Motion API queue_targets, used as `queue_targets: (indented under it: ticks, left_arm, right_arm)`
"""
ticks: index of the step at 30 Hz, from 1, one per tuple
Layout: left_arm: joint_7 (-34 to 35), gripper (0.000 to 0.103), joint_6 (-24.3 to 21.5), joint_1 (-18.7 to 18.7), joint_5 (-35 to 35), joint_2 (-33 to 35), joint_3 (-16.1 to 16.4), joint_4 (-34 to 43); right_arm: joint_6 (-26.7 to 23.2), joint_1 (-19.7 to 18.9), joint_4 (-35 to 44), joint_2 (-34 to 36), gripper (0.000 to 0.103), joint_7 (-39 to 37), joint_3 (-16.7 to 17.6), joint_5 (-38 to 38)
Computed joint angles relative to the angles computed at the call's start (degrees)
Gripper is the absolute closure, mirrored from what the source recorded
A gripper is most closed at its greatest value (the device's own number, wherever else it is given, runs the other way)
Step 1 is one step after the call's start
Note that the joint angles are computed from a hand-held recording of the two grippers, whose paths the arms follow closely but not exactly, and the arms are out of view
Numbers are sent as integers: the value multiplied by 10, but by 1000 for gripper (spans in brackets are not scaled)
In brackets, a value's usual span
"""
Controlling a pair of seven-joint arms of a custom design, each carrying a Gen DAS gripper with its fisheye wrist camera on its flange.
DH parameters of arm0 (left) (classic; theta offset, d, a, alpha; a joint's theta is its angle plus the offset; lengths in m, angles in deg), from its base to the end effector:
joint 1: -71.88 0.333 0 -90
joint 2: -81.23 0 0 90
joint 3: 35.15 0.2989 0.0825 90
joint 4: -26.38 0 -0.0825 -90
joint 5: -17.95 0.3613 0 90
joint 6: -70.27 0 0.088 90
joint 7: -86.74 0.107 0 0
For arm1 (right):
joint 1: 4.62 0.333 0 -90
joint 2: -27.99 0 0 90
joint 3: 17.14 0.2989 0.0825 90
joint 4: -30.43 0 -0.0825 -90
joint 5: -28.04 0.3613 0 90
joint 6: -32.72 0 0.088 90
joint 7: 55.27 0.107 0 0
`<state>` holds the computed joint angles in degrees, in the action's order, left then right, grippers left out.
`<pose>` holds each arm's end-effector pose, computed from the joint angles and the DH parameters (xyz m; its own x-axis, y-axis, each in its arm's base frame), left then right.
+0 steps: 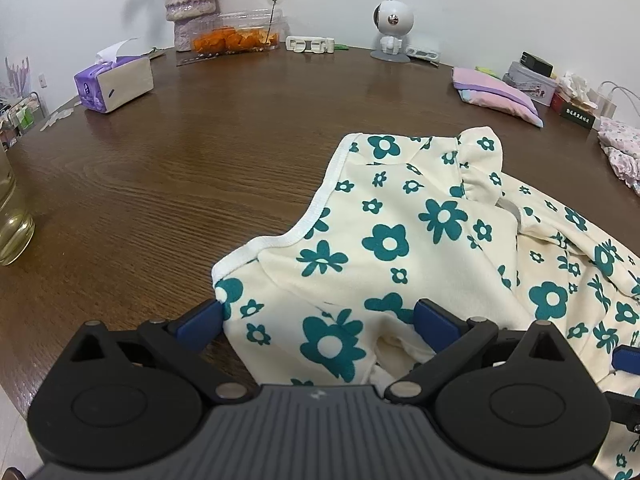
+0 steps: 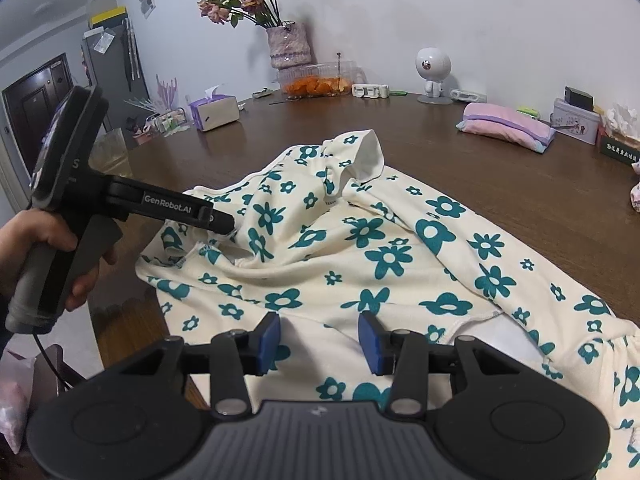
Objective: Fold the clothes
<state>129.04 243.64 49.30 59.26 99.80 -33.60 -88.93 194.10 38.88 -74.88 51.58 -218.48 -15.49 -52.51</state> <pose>0.5549 -0.2676 0.3587 -0.2298 -0.9732 0.0098 -0.7317 0.1661 -0.6611 0.4139 0.4827 0.3369 0.2374 -0.9589 -0.1556 -0.6568 -0.0404 -0.7530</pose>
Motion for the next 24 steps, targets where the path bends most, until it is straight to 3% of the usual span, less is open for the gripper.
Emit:
queue_targets:
  ticks: [17,21,24]
  left_arm:
    - [-43,1,48,-22,40,-1,49,-3]
    - [-6,1,67,4,5,8,31,-3]
    - [11,1,79,-2,-21,12,46,-4]
  right_arm:
    - [-13,4,2,-1,59,-61,0,54]
    - [-22,7,-13,-27,59,-44,-7,37]
    - [-11,-13,-13,-42,59,-39,-4,23]
